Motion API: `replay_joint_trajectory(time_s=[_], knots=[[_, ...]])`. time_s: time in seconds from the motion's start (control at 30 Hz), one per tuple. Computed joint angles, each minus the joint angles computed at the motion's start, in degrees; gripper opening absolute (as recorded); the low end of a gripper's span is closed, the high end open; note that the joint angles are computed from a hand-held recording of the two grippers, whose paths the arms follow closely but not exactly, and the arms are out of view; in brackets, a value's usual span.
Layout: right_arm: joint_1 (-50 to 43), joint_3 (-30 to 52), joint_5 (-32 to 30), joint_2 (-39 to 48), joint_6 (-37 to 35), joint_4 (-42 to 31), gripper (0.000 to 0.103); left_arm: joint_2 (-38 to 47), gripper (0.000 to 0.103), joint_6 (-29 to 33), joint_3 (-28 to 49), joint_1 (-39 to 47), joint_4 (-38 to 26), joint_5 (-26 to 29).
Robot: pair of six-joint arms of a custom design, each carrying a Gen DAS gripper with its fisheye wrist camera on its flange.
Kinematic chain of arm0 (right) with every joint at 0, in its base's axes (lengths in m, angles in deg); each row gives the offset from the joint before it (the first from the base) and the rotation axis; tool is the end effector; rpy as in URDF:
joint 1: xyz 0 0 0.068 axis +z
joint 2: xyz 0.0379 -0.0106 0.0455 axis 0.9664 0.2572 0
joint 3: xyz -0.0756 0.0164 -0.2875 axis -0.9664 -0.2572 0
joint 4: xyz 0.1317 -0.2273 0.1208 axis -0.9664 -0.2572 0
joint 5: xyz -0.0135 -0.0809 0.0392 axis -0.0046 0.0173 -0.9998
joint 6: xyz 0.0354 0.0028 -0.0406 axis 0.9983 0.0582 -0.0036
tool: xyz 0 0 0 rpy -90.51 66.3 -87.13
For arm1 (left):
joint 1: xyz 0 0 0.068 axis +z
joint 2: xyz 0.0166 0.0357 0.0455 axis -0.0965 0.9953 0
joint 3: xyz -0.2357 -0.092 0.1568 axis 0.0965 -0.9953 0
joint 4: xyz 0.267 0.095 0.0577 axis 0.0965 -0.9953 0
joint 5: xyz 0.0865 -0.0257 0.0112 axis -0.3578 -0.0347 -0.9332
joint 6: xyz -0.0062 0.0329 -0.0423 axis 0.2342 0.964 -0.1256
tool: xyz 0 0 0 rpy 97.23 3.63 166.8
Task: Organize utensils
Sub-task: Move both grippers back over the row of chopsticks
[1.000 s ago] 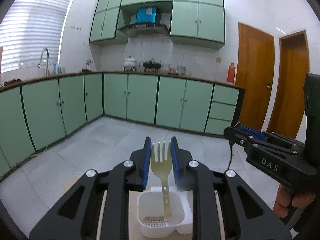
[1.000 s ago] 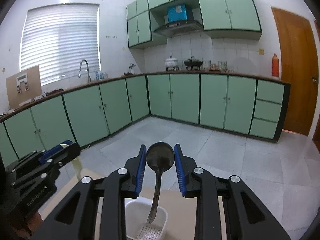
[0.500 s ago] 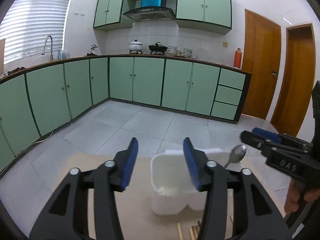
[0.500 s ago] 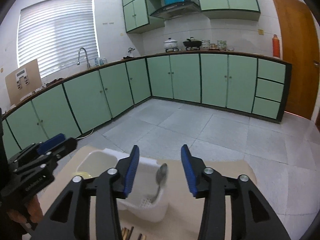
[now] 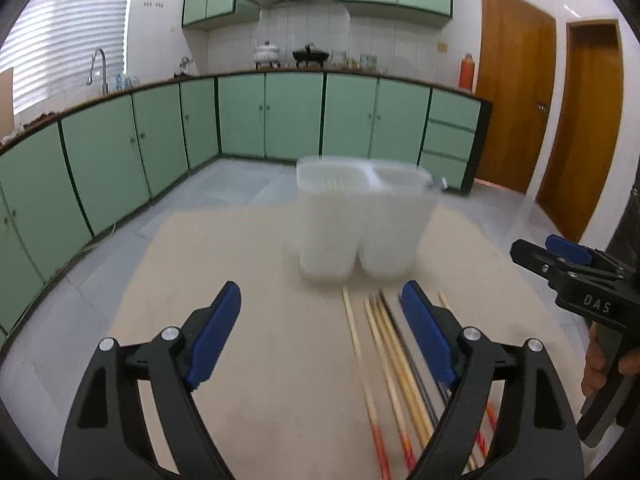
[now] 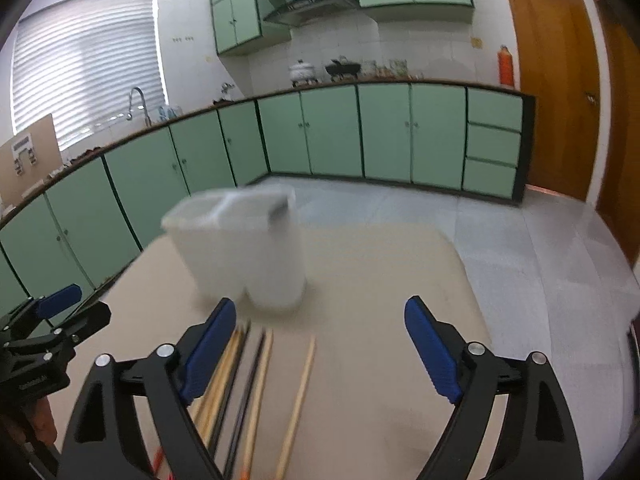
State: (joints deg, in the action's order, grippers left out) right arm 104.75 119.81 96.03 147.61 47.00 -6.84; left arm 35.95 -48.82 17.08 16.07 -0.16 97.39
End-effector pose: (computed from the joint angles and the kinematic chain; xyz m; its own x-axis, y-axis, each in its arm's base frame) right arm 0.2349 0.1214 0.3009 -0.5667 0.0935 -0.8186 -0.0466 0.9883 0.1451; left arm 0.2612 0.0856 0.2811 -0.5684 0.0635 -0.8203 0.1881 0.9806 -0.0544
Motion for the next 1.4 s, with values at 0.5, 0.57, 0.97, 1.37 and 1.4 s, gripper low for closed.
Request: replay_joint_trajectory(time_s=[0.5,0.57,0.97,1.37,1.4], knots=[[19.9,-10.6,14.2,-13.3,19.0,-17.5,0.069,-13.1,0.080,10.5,-13.6,7.0,-10.6,-0.4],[22.0,-11.2,14.7,-13.3,20.9,-18.9,0.065,-13.6,0.080,11.6,-14.2,7.8,-11.4,-0.2],[30.0,-12.0,15.3,-9.4,26.8,-21.2,0.048,-16.6,0.080,14.2,-17.1,9.4,-13.5,-0.5],[32.2,-13.5,17.6,-7.8,30.2,-19.3,0.039,-17.5,0.078,12.7,-19.3,8.2,-11.9,-0.2],[32.5,-13.5,18.1,-7.4,30.4,-19.3,0.038,-17.5,0.077,12.6,-19.5,7.7,-11.7,-0.4]])
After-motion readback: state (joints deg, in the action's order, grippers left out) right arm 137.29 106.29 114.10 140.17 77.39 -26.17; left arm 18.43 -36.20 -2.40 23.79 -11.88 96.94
